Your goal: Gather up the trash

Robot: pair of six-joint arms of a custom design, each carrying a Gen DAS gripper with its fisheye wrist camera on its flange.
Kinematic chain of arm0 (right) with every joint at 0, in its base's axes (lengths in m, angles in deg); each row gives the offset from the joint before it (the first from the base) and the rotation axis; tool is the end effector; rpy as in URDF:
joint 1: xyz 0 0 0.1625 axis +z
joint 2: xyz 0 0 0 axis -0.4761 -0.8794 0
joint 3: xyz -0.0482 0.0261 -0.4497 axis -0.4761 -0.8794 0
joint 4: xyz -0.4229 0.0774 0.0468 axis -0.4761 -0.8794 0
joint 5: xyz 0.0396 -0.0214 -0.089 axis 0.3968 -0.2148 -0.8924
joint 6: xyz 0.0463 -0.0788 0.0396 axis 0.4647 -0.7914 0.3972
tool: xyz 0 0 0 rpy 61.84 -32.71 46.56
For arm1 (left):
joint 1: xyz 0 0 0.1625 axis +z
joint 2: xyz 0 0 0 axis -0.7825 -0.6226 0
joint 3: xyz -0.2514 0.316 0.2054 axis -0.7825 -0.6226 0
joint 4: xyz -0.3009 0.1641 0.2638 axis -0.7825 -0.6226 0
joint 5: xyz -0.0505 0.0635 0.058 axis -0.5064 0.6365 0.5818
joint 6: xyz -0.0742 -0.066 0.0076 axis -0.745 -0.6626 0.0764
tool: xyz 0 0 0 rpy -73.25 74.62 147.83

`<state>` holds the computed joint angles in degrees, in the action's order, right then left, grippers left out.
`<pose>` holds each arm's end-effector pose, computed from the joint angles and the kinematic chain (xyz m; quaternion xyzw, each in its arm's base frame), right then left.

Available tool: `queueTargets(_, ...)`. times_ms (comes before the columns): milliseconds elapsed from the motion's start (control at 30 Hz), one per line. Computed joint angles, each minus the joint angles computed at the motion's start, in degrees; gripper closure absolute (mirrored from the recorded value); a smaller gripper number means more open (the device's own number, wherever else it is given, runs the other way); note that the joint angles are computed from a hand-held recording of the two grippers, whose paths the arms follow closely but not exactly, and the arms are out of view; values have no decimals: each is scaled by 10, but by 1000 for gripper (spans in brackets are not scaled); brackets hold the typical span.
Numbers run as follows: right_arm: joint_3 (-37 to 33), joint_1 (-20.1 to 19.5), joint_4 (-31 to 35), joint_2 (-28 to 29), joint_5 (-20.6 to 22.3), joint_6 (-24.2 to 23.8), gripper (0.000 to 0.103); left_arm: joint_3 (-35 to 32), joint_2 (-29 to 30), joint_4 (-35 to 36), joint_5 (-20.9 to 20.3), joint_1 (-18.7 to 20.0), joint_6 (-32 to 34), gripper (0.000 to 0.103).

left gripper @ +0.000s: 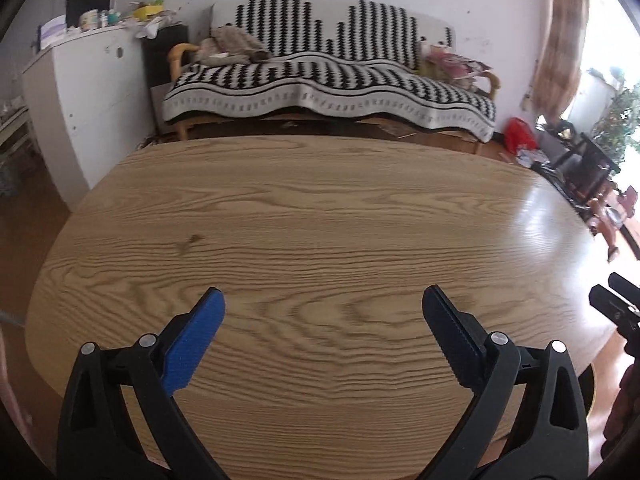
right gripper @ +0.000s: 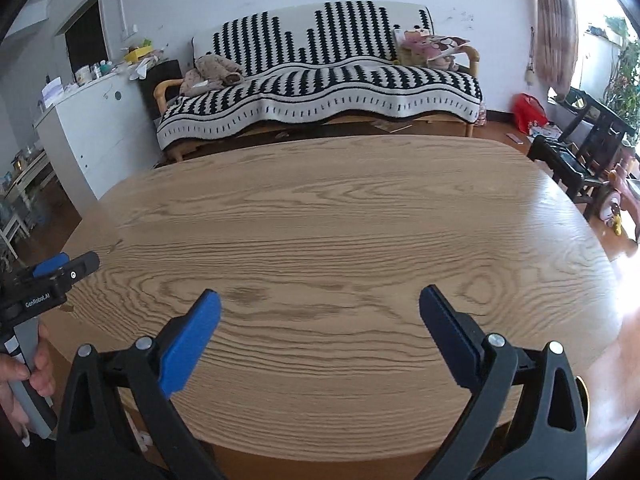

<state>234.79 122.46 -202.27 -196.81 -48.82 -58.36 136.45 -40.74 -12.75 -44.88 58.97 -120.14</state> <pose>0.1195 -0.2969 0.3729 0.2395 -0.8714 0.3365 0.2649 -0.3929 -0.2635 0.1249 0.0495 0.8443 -0.3961 0.3575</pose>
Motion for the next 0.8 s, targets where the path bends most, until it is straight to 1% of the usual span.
queueTargets(67, 2, 10, -22, 24, -12, 8, 7, 5, -7, 13, -3, 2, -8, 7)
queueTargets(133, 4, 12, -34, 38, -16, 15, 7, 7, -9, 25, -6, 2, -14, 7)
queueTargets(267, 5, 2, -46, 45, -15, 9, 7, 7, -9, 30, -9, 11, -18, 7)
queueTargets(467, 14, -8, -53, 39, -17, -4, 7, 3, -4, 12, 2, 21, 0, 7)
queueTargets(633, 14, -24, -44, 21, -6, -13, 7, -6, 10, 2, 5, 22, 14, 7)
queueTargets(800, 15, -31, -43, 14, 0, -17, 7, -9, 15, -2, 5, 24, 21, 7)
